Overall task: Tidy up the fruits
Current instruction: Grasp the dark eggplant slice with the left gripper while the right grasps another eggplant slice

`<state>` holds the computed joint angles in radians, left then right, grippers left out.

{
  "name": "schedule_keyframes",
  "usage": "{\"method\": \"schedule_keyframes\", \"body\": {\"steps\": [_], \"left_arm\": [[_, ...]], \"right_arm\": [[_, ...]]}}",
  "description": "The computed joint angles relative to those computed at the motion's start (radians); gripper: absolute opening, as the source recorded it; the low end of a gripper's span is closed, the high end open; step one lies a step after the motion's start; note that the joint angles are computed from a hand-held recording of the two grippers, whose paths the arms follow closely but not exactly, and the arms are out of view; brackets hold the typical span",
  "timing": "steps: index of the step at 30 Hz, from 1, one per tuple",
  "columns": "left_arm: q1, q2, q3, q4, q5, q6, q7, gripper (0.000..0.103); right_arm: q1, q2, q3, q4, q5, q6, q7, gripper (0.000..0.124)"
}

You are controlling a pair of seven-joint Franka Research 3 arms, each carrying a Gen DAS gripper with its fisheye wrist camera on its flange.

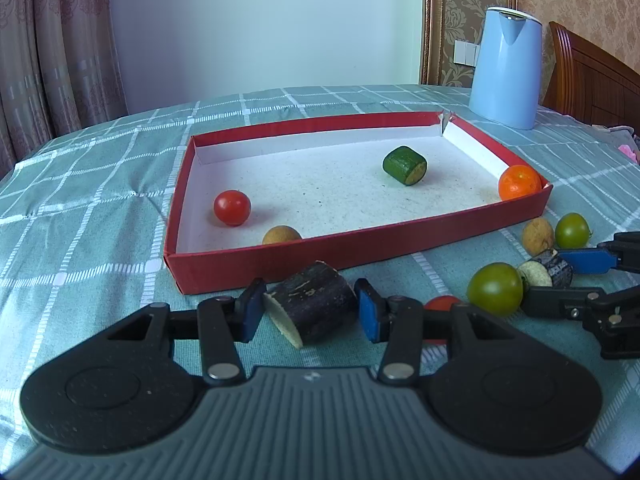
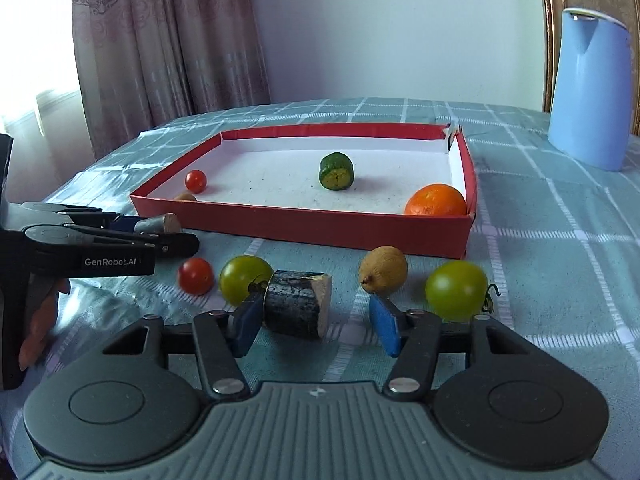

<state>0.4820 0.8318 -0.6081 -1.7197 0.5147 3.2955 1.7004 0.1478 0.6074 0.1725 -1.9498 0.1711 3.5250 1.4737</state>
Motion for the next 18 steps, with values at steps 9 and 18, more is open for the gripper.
{"method": "schedule_keyframes", "body": {"steps": [9,18], "left_arm": [[0.0,0.0,0.0,0.0,0.001,0.0,-0.001,0.045],[-0.005,-0.011,0.017,-0.017,0.021,0.034,-0.008,0.044]], "right_arm": [[0.035,-0.016,-0.028,-0.037,0.035,0.032,-0.039,0.031],[0.038,-0.015,-0.032,-0.036,0.033,0.034,-0.031,0.031]]}}
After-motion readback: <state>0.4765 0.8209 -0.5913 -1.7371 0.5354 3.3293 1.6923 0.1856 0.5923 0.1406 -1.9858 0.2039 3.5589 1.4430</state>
